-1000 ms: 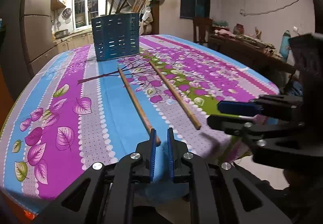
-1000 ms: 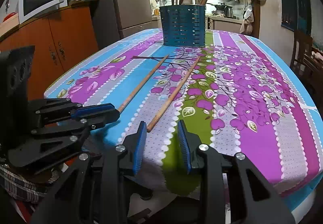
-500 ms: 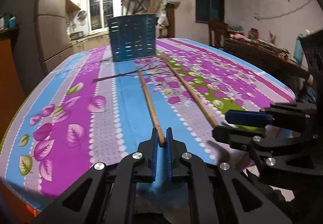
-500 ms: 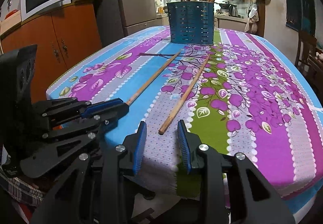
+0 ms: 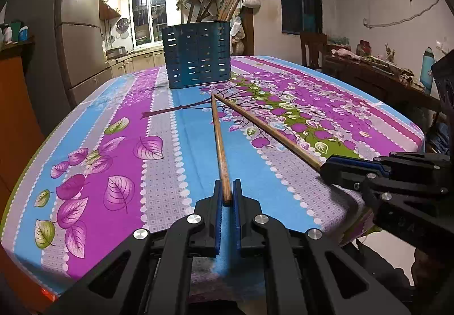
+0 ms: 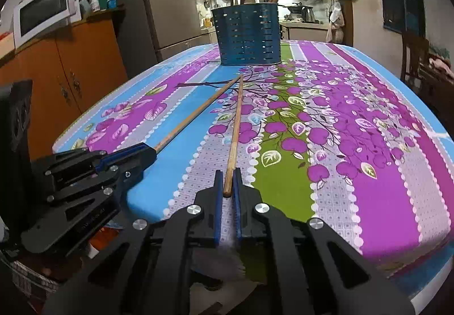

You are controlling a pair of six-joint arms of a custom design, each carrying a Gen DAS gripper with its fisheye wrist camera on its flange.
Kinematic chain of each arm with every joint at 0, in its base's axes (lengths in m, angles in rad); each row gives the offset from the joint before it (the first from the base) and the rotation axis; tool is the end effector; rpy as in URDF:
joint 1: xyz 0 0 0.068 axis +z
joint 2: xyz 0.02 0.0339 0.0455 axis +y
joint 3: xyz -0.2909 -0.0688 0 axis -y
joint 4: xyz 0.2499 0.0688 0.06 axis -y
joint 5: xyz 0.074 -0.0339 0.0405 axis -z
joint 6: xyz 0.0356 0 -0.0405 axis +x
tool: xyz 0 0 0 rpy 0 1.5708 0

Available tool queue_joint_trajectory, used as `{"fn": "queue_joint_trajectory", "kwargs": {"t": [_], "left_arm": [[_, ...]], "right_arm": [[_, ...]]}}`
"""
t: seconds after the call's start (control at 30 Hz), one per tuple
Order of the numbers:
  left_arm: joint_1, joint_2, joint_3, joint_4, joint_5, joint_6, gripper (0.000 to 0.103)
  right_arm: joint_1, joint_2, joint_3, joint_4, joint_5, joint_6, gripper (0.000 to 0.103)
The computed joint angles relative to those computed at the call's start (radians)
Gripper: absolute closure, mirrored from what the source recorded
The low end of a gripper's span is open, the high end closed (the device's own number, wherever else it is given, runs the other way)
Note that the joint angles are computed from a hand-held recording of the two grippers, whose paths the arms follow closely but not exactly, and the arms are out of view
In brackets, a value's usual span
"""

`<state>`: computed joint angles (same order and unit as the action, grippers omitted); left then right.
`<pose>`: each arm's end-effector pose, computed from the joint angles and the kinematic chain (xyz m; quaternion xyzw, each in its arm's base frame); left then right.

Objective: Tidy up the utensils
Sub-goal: 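Close the right tool on a chopstick while the left tool grasps the other, then lift both held chopsticks and carry them above the blue utensil holder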

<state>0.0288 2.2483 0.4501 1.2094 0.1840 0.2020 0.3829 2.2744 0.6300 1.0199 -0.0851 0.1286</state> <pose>0.2952 0.0020 0.0226 0.1191 0.8711 -0.0264 0.4757 0.3128 0.1293 0.0177 -0.1320 0.8797 0.1518 0.4309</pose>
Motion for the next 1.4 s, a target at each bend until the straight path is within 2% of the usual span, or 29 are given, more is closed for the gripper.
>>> {"fn": "queue_joint_trajectory", "kwargs": {"t": [0.2, 0.57, 0.87, 1.07, 1.3, 1.4], "left_arm": [[-0.017, 0.007, -0.002, 0.018, -0.048, 0.003, 0.094], [0.011, 0.003, -0.018, 0.074, -0.059, -0.024, 0.096], [0.021, -0.059, -0.043, 0.057, -0.055, -0.012, 0.096], [0.043, -0.163, -0.060, 0.025, -0.041, -0.016, 0.096], [0.073, -0.360, -0.001, -0.201, 0.007, -0.020, 0.096], [0.087, -0.456, 0.048, -0.344, 0.040, -0.034, 0.096]], "right_arm": [[-0.031, -0.013, -0.031, 0.053, -0.015, 0.037, 0.098], [-0.060, -0.049, -0.080, 0.121, 0.004, 0.053, 0.098], [-0.075, -0.091, -0.093, 0.129, 0.006, 0.044, 0.098], [-0.086, -0.152, -0.104, 0.140, 0.005, 0.009, 0.098], [-0.108, -0.248, -0.061, 0.100, -0.016, -0.051, 0.098], [-0.117, -0.282, -0.019, 0.059, -0.029, -0.072, 0.098]]}}
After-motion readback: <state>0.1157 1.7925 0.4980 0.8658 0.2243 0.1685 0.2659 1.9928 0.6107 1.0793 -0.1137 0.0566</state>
